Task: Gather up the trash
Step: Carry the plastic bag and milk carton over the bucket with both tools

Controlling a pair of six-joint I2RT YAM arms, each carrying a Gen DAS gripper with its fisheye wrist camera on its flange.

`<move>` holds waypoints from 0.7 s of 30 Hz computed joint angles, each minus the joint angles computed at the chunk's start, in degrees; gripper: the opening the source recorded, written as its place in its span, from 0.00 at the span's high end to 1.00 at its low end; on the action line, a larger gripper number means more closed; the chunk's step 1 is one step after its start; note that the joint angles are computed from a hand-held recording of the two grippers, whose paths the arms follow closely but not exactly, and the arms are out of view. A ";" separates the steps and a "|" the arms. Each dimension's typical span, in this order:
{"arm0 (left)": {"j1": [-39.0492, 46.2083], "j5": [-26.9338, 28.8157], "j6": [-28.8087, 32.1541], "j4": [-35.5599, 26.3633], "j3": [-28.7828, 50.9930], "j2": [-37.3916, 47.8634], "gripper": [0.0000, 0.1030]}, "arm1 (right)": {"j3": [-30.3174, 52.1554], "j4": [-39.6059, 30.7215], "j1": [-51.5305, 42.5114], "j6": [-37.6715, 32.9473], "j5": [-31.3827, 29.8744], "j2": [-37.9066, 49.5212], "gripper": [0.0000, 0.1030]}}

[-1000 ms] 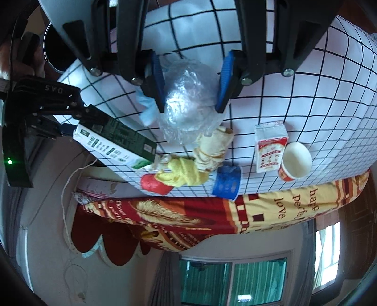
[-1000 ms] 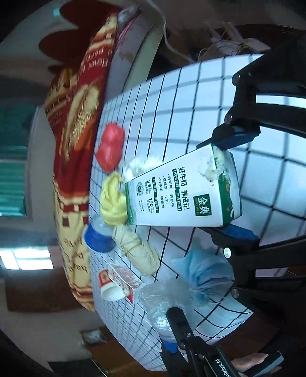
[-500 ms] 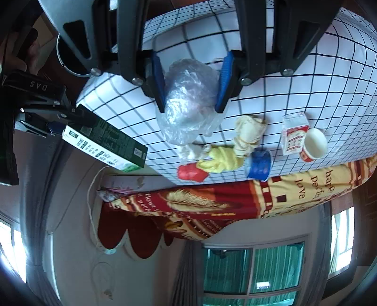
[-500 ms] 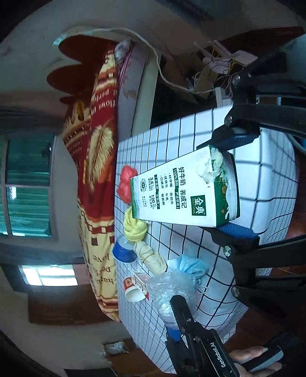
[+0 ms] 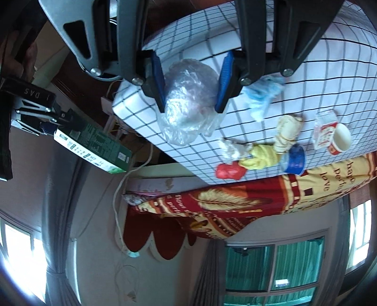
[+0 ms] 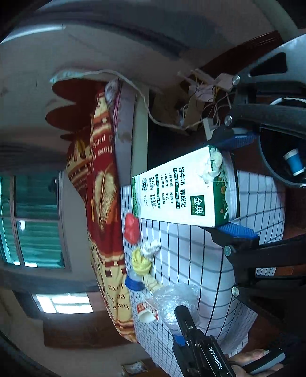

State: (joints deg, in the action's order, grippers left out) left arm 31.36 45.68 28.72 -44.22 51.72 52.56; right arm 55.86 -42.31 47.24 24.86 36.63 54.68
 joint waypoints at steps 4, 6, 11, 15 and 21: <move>-5.58 -2.22 -2.38 0.10 -1.61 -2.87 0.60 | -1.57 -4.20 -0.91 1.21 1.30 -4.60 0.45; -9.15 -3.81 -3.77 0.14 -2.29 -4.42 0.60 | -2.51 -6.23 -1.69 1.72 1.52 -6.99 0.46; -19.02 -8.85 -7.78 1.17 -3.76 -7.08 0.60 | -5.45 -11.23 -3.91 2.69 1.40 -13.64 0.45; -26.50 -12.92 -10.89 2.33 -5.09 -8.51 0.60 | -7.35 -15.09 -6.32 2.90 0.66 -18.69 0.45; -36.78 -18.52 -15.62 4.07 -6.66 -9.68 0.60 | -9.61 -19.99 -10.77 1.73 -1.30 -25.60 0.45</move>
